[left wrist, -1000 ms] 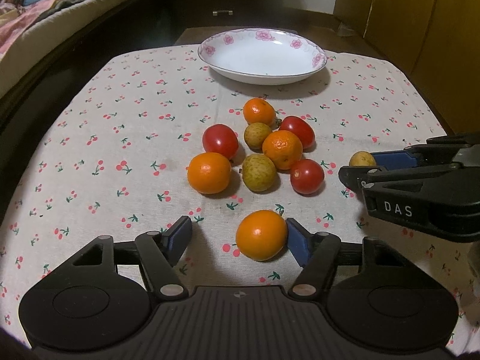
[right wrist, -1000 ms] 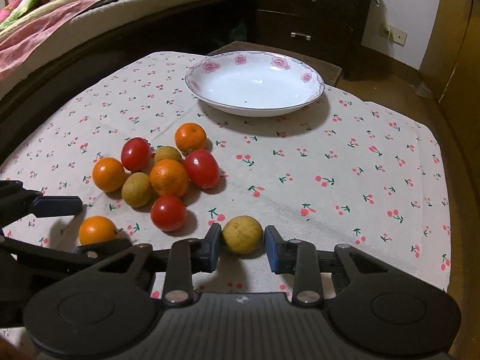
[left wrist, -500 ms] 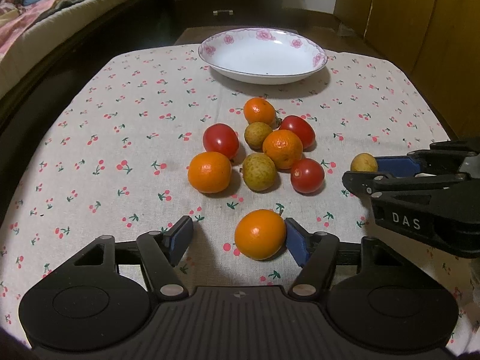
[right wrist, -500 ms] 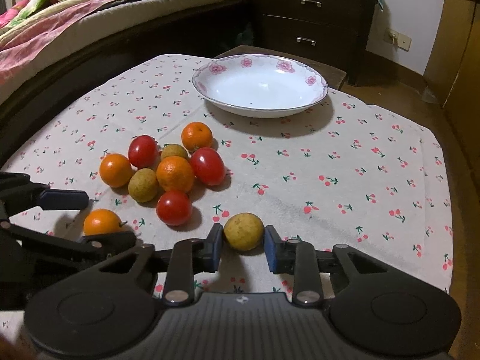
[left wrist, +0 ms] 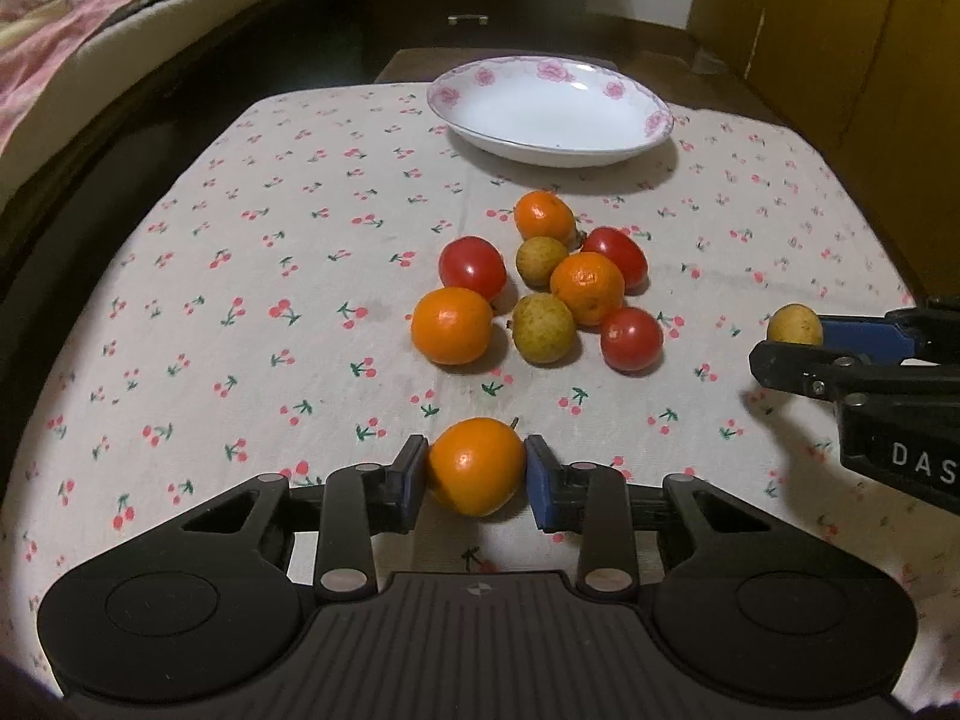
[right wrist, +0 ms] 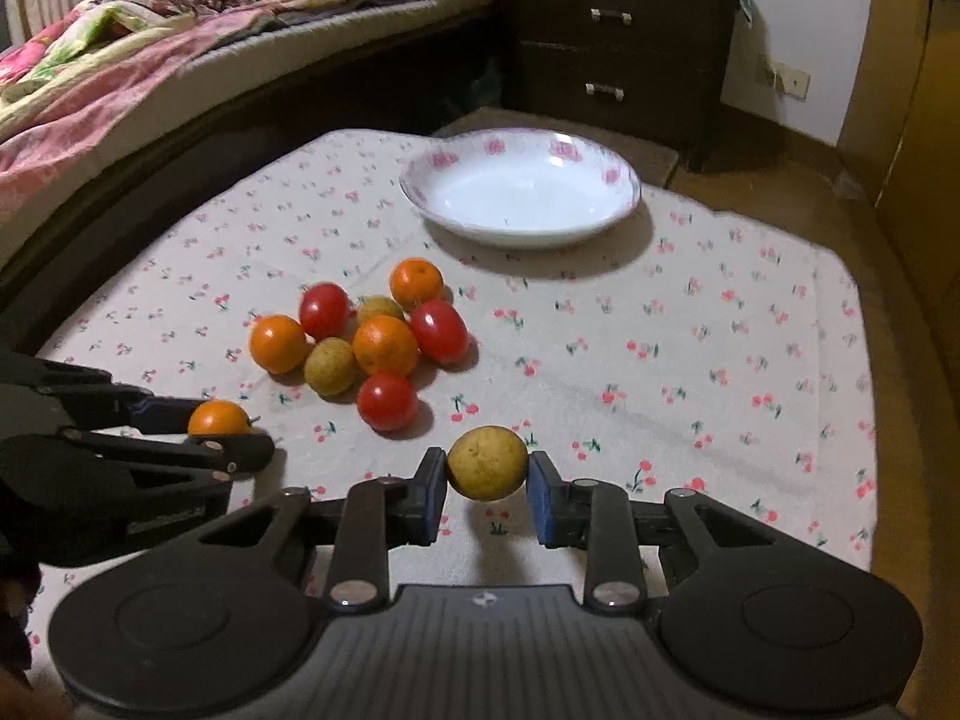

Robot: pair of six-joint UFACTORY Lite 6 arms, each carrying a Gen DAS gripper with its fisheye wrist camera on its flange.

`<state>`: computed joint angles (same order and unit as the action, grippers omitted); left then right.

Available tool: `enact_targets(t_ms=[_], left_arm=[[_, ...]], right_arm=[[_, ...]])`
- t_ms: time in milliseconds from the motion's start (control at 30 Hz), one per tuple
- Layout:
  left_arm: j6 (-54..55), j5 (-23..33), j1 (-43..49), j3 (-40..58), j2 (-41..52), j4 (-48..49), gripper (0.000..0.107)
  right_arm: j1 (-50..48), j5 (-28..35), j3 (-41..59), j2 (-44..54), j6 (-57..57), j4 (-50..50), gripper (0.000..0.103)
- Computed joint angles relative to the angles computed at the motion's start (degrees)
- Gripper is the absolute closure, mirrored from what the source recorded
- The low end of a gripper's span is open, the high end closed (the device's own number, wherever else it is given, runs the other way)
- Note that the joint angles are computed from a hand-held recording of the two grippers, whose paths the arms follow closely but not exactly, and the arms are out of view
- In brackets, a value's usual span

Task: Organize fruits
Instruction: 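Carry the orange with the left tool into the white bowl while the right tool carries the yellow fruit there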

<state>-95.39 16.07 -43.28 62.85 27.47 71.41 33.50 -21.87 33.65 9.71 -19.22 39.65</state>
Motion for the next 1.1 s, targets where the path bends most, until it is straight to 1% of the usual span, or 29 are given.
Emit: enact_targets(t_ms=[67, 133, 267, 400, 533, 733, 1000, 1100], left_arm=[[1.3, 1.4, -0.6, -0.4, -1.5, -1.4, 0.065], [3.3, 3.1, -1.3, -0.4, -2.6, -3.0, 0.065], [8.5, 2.2, -0.6, 1.4, -2.7, -6.9, 0.065], [11.8, 0.6, 1.4, 5.2, -0.8, -9.1, 0.065], [17.2, 0.9, 2.4, 12.1, 3.4, -12.2, 0.065], [27.5, 1.8, 3.8, 23.4, 10.7, -20.2, 0.065], [41.2, 4.3, 4.9, 38.5, 20.4, -31.2, 0.065], [47.5, 6.1, 5.8, 46.2, 25.2, -37.1, 0.065]], right_arm=[[-1.0, -0.2, -1.1, -0.8, 5.3, -4.9, 0.066], [-1.8, 0.3, -1.2, -1.4, 7.0, -6.7, 0.066], [-1.3, -1.0, -1.0, -3.2, 7.2, -6.6, 0.066], [-1.9, -0.9, 1.9, -0.9, 8.7, -8.5, 0.066], [-3.7, -0.2, 5.2, 2.5, 11.4, -12.0, 0.066], [-7.0, 0.2, 10.0, 5.6, 13.7, -16.2, 0.066], [-11.1, 1.3, 17.9, 11.3, 17.2, -21.8, 0.066], [-13.3, 2.4, 21.7, 14.3, 21.4, -26.6, 0.066]])
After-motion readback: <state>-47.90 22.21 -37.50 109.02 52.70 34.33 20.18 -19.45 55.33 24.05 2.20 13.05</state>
